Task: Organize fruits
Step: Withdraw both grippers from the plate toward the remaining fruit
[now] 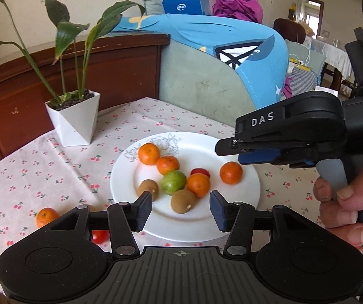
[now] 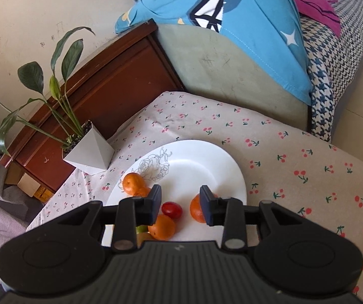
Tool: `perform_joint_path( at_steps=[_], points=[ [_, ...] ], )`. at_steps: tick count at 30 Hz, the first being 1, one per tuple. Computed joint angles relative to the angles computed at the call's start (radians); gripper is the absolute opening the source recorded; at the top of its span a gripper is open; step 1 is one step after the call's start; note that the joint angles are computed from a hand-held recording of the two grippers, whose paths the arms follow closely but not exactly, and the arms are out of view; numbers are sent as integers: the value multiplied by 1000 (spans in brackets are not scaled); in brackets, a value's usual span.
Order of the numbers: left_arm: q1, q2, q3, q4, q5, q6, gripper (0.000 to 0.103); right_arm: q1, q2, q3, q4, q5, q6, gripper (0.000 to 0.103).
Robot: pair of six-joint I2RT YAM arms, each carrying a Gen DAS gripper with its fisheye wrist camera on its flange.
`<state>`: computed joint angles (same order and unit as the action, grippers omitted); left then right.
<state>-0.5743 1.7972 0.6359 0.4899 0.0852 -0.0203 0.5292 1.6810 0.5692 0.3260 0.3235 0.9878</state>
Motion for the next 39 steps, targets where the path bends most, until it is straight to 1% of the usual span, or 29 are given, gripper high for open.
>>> perform_joint_path(
  at_steps=[3,8,18,24,28,33,36,39],
  points=[
    [33,-34,-11,-43,-15,3,49,22,-2,5,6,-6,-20,35],
    [102,-76,-32,-78,2,6,49,63,5,23,10,-7,-55,35],
    [218,-103,-71,-91,34,-10,49,125,42,63,3,-19,-61,35],
    [288,-92,-53,-110,31,-63,49,152,74,97,3,-32,-85,35],
    [336,-61,2,-176,15,-118,49,169,100,125,11,-52,-106,35],
    [370,-9,38,-150,2,-112,49,204,154,177,16,-86,-147,35],
    [380,22,48,-121,34,-122,49,225,183,206,14,-91,-185,35],
    [370,55,57,-92,44,-110,48,238,211,231,13,-99,-214,35]
  ],
)
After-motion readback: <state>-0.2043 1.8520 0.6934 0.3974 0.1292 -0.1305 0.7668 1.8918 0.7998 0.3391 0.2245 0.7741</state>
